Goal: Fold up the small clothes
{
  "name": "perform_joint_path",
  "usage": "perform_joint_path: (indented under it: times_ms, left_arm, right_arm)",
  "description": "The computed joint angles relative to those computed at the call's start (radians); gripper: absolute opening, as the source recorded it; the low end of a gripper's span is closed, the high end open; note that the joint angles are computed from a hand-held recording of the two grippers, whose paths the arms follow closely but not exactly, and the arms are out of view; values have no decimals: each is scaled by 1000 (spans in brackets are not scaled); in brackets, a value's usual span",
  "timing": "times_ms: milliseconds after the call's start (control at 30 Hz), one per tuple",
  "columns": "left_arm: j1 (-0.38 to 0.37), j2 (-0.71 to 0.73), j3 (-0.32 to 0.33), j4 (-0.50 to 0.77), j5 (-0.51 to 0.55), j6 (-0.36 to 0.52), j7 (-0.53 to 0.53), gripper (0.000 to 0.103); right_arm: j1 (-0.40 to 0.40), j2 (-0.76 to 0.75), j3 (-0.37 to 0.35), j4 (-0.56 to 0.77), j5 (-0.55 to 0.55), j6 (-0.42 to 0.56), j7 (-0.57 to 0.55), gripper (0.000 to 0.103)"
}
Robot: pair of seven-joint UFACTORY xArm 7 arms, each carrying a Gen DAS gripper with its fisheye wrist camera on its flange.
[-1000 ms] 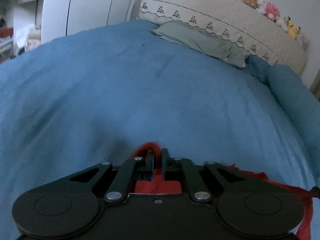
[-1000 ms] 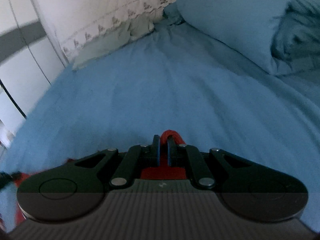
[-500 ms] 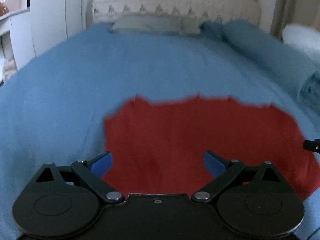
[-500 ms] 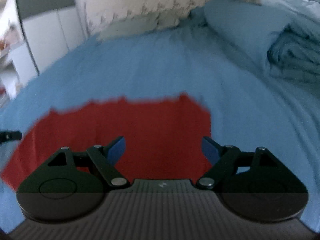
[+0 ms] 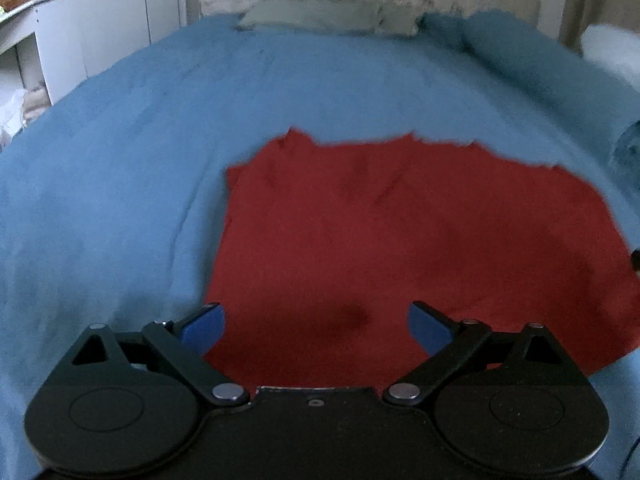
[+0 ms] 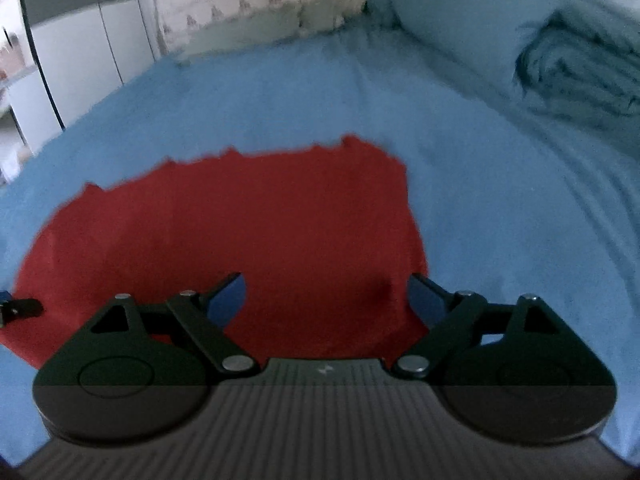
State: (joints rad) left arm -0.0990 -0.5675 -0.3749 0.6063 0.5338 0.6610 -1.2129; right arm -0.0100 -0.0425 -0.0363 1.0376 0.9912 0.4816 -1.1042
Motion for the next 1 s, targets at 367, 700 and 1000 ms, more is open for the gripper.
perform_joint_path:
  times_ms: [367,700,1000]
  left_arm:
    - [-61,169,-157,233,103,141,-147,103]
    - [-152,302,-67,295,207,56,-243,103]
    - [-219,317,5,283,217,34,-263,103]
  right_arm:
    - [-9,-360,-76,-270,-233,29,220,103]
    - [89,-226,-207,-274,-8,28,258,103]
    - [41,-115,-141,-201,349,-10,149,75]
